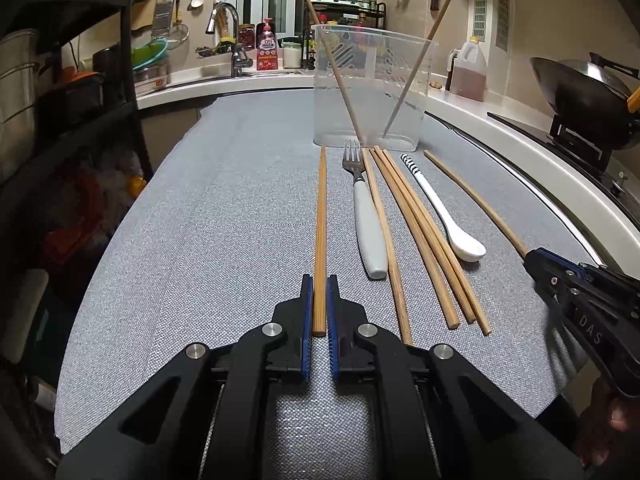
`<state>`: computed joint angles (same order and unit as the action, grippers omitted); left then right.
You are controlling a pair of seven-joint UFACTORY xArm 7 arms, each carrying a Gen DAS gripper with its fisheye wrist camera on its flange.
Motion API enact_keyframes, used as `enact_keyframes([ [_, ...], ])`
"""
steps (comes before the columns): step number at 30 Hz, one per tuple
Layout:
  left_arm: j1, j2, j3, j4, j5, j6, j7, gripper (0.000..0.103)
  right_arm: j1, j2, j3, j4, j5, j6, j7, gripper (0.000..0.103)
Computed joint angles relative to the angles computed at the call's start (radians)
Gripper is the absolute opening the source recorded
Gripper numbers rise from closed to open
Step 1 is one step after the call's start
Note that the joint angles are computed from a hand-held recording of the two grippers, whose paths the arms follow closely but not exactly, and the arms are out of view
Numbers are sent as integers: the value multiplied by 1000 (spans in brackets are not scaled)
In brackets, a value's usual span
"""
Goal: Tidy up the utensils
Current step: 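Lift the held chopsticks with both tools off the mat, then carry the upright chopsticks with both tools over the clear container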
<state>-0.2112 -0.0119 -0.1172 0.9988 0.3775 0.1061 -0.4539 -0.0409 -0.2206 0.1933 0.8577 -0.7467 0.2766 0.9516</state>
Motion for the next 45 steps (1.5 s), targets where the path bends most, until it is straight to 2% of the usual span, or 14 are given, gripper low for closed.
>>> enact_keyframes([
  [21, 0, -1, 1, 0, 3, 1, 0, 7, 3, 1, 4, 9, -18, 17, 1, 6],
  [24, 0, -3, 0, 1, -2, 4, 0, 7, 24, 1, -10, 15, 23, 31, -39, 6],
  [30, 23, -40, -9, -17, 80, -41, -57, 7, 19, -46, 1, 23, 35, 44, -49, 5],
  [35, 78, -77, -49, -25, 149, -85, -119, 7, 1, -106, 16, 38, 59, 48, -76, 5],
  [41, 89, -108, -59, -12, 59, -106, -54, 7, -32, -154, 39, 75, 91, 43, -117, 5],
  [45, 52, -108, -30, 35, -59, -100, 61, 7, -36, -149, 37, 117, 134, 40, -170, 5],
])
